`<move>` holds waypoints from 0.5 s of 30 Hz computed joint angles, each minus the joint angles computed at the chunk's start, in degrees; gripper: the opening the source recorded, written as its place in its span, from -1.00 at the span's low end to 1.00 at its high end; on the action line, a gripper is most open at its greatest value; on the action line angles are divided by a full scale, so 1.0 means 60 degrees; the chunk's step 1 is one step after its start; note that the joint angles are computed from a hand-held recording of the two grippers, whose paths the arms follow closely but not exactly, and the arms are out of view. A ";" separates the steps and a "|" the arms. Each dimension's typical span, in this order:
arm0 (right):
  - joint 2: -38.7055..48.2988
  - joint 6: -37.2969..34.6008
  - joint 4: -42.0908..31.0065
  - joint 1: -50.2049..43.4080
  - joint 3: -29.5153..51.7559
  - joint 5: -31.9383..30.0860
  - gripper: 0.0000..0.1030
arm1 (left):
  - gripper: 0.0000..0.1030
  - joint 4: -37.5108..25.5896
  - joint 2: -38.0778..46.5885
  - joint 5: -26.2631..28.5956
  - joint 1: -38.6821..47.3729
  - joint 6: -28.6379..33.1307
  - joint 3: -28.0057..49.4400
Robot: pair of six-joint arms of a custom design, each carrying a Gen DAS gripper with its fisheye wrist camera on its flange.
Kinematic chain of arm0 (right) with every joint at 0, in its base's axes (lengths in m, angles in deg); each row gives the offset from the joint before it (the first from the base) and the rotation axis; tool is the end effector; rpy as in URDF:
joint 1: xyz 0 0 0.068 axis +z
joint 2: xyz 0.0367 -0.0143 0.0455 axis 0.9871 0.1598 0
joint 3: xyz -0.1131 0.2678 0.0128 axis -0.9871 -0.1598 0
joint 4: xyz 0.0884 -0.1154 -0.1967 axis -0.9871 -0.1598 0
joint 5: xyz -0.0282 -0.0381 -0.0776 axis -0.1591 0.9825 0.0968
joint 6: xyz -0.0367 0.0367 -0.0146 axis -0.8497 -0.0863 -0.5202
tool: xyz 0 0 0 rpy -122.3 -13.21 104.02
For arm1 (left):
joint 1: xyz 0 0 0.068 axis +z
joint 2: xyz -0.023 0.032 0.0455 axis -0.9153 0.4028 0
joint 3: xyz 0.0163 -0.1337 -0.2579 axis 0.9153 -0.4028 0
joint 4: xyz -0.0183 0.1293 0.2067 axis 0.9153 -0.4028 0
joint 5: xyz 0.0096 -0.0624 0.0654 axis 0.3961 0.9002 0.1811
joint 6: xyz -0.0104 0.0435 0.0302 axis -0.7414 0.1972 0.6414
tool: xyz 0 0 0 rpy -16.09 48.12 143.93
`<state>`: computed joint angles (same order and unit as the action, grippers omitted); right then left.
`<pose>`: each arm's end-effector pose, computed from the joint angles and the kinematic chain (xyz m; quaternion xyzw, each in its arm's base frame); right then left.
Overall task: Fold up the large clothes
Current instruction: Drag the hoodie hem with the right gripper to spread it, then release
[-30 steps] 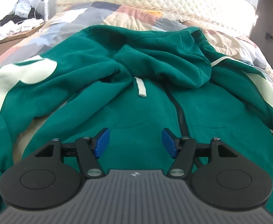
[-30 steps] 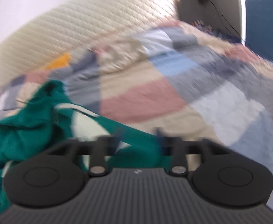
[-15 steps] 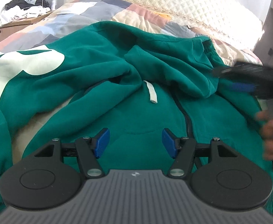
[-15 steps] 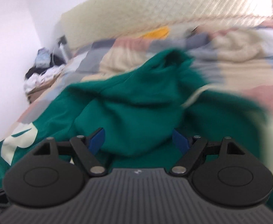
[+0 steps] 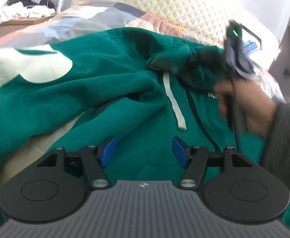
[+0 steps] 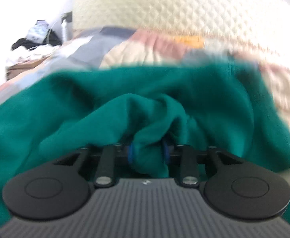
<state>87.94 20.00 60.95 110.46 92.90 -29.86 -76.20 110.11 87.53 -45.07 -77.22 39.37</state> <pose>0.2333 0.1132 0.1592 -0.0132 0.8467 -0.0313 0.5310 0.1195 0.0227 0.2004 0.0545 0.8843 -0.1898 0.4231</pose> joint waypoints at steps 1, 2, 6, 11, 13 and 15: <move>0.0277 -0.0365 -0.0067 -0.0362 0.0619 -0.0130 -0.53 | 0.31 0.0177 0.0227 0.0097 0.0093 0.0009 -0.0046; 0.0591 -0.0609 -0.0243 -0.0636 0.1344 -0.0156 -0.56 | 0.31 0.0349 0.0412 0.0169 0.0133 0.0006 -0.0090; 0.1756 -0.1516 -0.0546 -0.1623 0.3732 -0.0154 -0.81 | 0.31 0.0952 0.1019 0.0357 0.0113 -0.0334 -0.0227; 0.3591 -0.1349 -0.1235 -0.2233 0.5791 -0.0563 -0.82 | 0.31 0.1652 0.1381 0.0173 -0.0151 -0.0728 -0.0505; 0.4095 -0.1364 -0.0918 -0.2353 0.5792 -0.0949 -0.83 | 0.30 0.1994 0.1520 0.0003 -0.0370 -0.0967 -0.0624; 0.4215 -0.1167 -0.0091 -0.2383 0.5249 -0.1180 -0.82 | 0.31 0.2182 0.1560 -0.0100 -0.0509 -0.1151 -0.0675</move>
<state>113.23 13.00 60.41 96.16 124.40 -36.94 -63.11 119.47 86.93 -48.12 -84.13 35.32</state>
